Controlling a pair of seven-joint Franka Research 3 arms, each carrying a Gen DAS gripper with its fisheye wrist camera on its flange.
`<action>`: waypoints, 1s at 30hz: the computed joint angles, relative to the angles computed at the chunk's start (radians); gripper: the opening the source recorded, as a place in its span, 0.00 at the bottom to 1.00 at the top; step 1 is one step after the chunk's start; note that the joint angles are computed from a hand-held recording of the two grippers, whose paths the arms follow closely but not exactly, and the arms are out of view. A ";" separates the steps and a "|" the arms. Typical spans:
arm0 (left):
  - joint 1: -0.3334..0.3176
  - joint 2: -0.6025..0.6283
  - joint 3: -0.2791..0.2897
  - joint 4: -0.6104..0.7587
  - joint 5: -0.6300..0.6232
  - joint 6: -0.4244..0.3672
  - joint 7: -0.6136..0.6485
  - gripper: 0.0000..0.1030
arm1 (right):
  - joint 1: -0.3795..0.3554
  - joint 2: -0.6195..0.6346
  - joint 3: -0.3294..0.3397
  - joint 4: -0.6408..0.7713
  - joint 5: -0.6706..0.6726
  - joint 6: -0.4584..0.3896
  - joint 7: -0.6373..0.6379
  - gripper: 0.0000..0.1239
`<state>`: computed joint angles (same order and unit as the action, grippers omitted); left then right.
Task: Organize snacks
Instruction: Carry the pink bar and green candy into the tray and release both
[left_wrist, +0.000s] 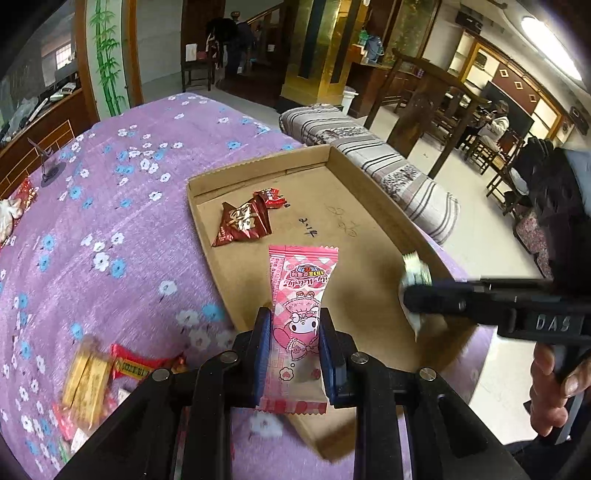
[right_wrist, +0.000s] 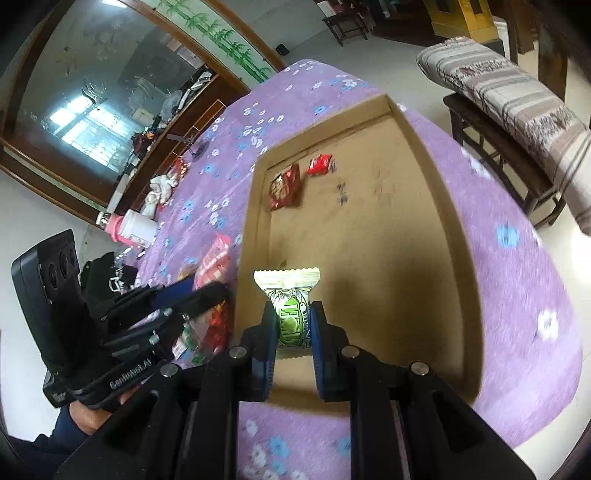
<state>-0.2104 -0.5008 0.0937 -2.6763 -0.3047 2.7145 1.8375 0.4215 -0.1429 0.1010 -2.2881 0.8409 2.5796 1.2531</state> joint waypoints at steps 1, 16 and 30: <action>0.002 0.025 -0.009 0.012 0.007 0.011 -0.004 0.23 | -0.005 0.023 -0.001 0.026 -0.021 -0.002 0.008 0.13; 0.060 0.304 -0.111 0.181 0.020 0.102 -0.075 0.23 | -0.067 0.393 0.012 0.417 -0.353 -0.038 0.237 0.13; 0.100 0.364 -0.162 0.201 0.101 0.136 -0.149 0.23 | -0.060 0.475 0.014 0.502 -0.446 -0.070 0.288 0.14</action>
<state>-0.1105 -0.1367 -0.0687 -2.4751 -0.2036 2.8502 1.6885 0.3611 0.3322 0.1146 -1.7859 0.3954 2.5094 1.5414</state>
